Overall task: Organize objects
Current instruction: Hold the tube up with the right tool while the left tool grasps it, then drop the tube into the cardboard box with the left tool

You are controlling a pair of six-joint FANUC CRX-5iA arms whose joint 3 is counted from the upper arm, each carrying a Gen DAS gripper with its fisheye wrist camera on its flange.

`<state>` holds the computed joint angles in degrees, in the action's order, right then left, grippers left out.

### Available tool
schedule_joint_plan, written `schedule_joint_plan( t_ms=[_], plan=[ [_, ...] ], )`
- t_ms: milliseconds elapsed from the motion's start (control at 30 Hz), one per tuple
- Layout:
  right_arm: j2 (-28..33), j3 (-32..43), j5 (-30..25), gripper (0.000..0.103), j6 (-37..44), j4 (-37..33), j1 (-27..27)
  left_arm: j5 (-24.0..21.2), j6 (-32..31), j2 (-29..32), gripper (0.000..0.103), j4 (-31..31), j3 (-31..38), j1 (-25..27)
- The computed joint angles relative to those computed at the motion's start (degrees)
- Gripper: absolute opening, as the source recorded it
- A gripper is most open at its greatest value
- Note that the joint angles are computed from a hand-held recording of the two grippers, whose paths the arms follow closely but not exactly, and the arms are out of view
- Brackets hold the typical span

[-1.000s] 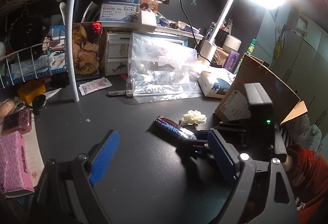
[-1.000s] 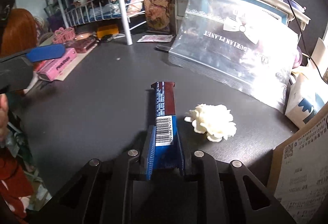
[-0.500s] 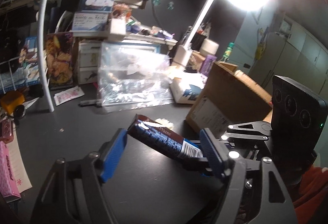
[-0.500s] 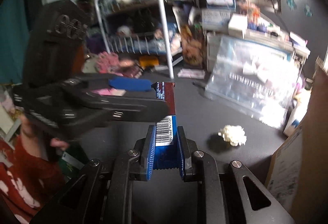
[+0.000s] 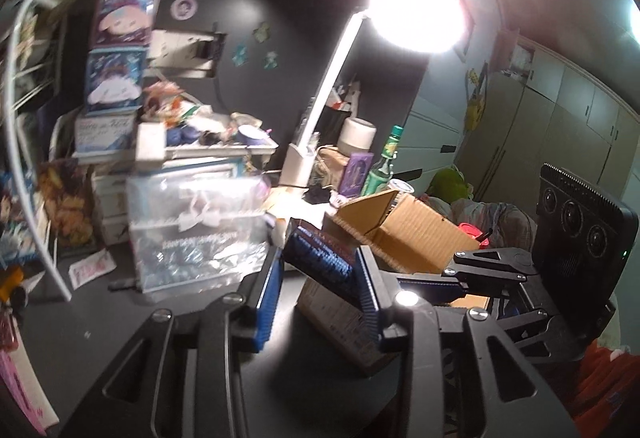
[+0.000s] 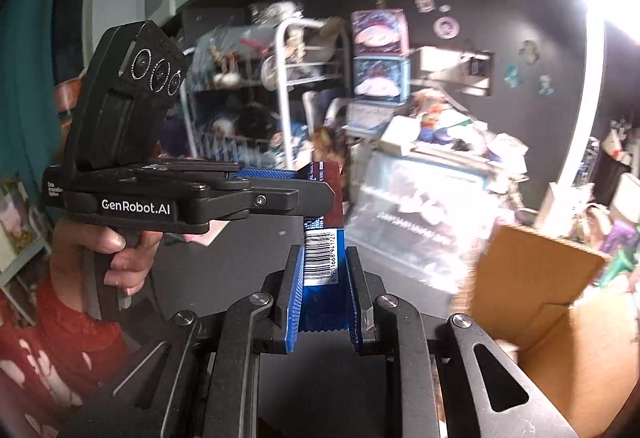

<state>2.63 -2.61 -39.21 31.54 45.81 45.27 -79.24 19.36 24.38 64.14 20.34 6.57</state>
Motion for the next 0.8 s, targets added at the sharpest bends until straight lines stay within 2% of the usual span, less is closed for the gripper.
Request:
schedule_joint_plan(
  t_ms=[267,633,667,733,767,800],
  plan=[
    [-5.65,-4.54,-4.45,0.014,-3.07,3.13,-1.79,0.22,3.37,2.25,0.033,-2.06,5.50,-6.81],
    [-9.99,-6.27,-6.81,0.014,2.14,-5.98,-5.70,-0.33,8.69,5.82,0.033,-8.41,12.12,-12.10],
    [-10.14,-6.16,-6.88,0.015,2.84,-7.05,-5.98,-0.42,9.03,6.02,0.035,-8.97,12.56,-12.30],
    [-9.82,-4.81,-8.23,0.016,5.51,-10.42,-6.48,-0.05,8.97,5.83,0.054,-9.78,12.50,-12.31],
    [-9.52,-4.20,-8.88,0.021,6.60,-11.59,-6.65,0.60,8.57,5.44,0.060,-9.87,11.94,-12.35],
    [-9.31,-4.03,-9.25,0.030,6.73,-11.93,-6.77,0.84,8.27,5.19,0.065,-9.86,11.59,-12.27]
  ],
)
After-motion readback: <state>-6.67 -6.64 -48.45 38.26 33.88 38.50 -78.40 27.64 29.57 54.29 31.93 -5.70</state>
